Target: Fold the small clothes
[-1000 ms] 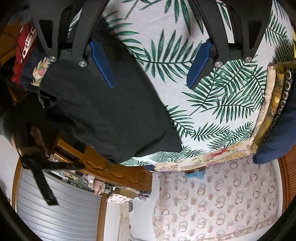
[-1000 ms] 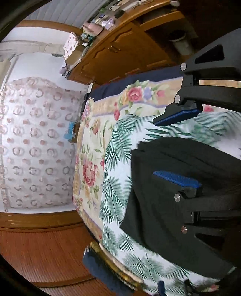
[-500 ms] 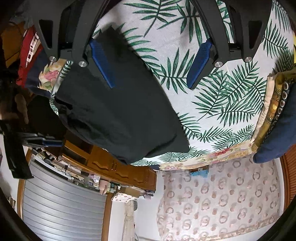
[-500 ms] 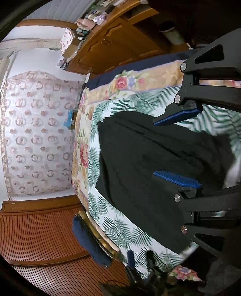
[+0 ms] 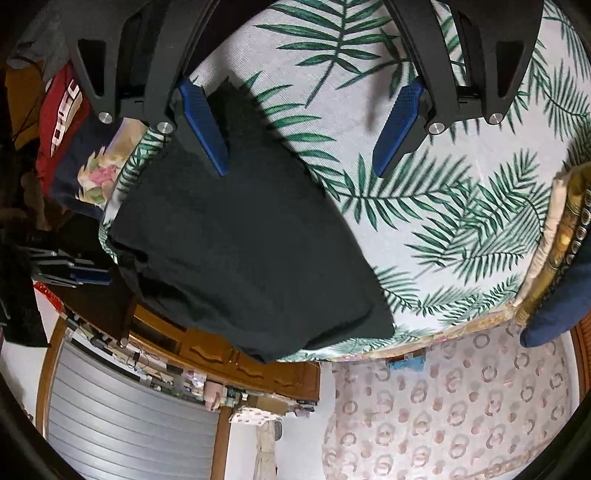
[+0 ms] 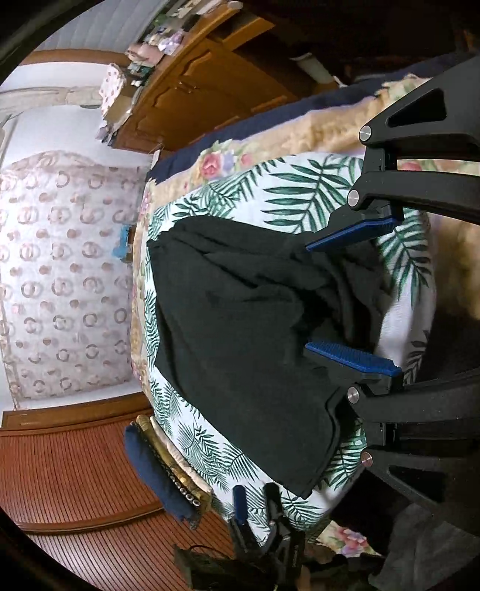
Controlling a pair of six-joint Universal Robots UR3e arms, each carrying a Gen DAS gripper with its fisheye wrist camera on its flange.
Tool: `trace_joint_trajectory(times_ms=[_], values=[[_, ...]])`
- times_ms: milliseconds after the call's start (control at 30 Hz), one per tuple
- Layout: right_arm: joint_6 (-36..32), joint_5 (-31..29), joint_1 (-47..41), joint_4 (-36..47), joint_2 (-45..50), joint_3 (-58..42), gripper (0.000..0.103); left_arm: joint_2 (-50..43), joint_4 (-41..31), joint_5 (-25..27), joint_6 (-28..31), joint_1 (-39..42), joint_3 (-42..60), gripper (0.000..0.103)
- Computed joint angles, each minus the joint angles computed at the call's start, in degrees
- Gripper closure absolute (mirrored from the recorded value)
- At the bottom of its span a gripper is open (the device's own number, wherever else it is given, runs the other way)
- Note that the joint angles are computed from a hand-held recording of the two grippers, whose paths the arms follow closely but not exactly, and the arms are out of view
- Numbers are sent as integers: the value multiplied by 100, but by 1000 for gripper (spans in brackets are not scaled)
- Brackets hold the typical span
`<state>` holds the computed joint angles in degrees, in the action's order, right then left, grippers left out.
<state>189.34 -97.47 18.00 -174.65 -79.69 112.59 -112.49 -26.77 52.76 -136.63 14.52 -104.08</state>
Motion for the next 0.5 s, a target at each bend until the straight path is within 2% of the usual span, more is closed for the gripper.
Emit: trace_joint_trajectory(times_ms=[200,300,500], values=[[166,-186,85,81,278,-341,50,9,-8,63,16,-95,-58,22],[273,-403,219,-80,447,-471,50,-24,-20,109,21,-137,-62,22],[301,-428,438,-353,793,-845,50,-118,-113,171,31,-213,3,22]])
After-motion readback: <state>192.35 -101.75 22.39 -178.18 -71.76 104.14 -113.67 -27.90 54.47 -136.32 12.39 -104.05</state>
